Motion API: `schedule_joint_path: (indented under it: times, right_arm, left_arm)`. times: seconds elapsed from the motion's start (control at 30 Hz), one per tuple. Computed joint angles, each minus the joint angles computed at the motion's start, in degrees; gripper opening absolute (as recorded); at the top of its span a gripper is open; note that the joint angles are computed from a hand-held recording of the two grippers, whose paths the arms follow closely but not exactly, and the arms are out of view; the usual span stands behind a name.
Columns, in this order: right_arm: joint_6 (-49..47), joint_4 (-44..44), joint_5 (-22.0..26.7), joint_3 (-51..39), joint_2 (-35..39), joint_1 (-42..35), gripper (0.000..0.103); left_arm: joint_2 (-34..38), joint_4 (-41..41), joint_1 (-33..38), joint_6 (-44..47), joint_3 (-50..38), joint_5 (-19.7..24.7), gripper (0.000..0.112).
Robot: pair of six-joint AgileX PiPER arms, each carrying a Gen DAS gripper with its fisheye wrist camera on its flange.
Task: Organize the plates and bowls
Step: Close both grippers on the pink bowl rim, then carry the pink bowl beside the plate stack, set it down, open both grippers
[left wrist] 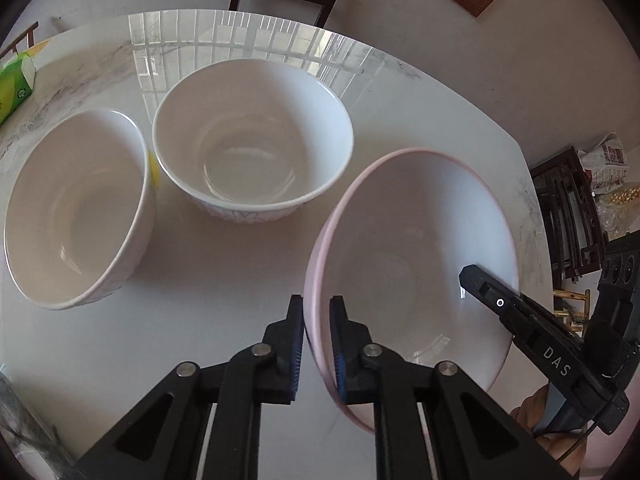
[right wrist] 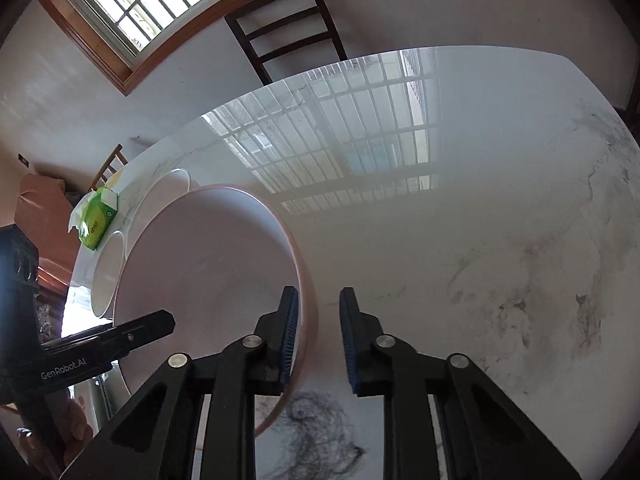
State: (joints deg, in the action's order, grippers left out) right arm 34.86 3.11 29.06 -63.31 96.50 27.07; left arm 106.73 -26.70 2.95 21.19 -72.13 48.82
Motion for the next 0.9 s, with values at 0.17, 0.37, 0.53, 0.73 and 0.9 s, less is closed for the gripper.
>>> schedule_joint_path:
  times: [0.17, 0.37, 0.53, 0.73, 0.9]
  right_arm:
    - [0.02, -0.41, 1.09, 0.99, -1.99, 2.60, 0.012]
    - [3.99, 0.18, 2.25, 6.62, -10.66, 9.17, 0.012]
    - [15.13, -4.03, 3.14, 9.48, -15.08, 20.06, 0.012]
    - [27.41, -9.10, 3.64, 9.00, -14.32, 32.09, 0.012]
    - [34.02, -12.55, 4.35, 7.35, -10.91, 38.00, 0.012]
  left_arm:
    - [-9.74, 0.22, 2.12, 2.78, 9.26, -2.10, 0.012]
    - [-24.87, -0.73, 12.26, 10.93, 19.90, 4.12, 0.014]
    - [-33.55, -1.41, 25.95, 21.08, 25.77, 12.42, 0.015]
    - [-35.04, -0.58, 39.99, 32.03, 28.34, 17.99, 0.015]
    - [-33.27, 1.28, 43.95, 36.05, 31.63, 15.96, 0.015]
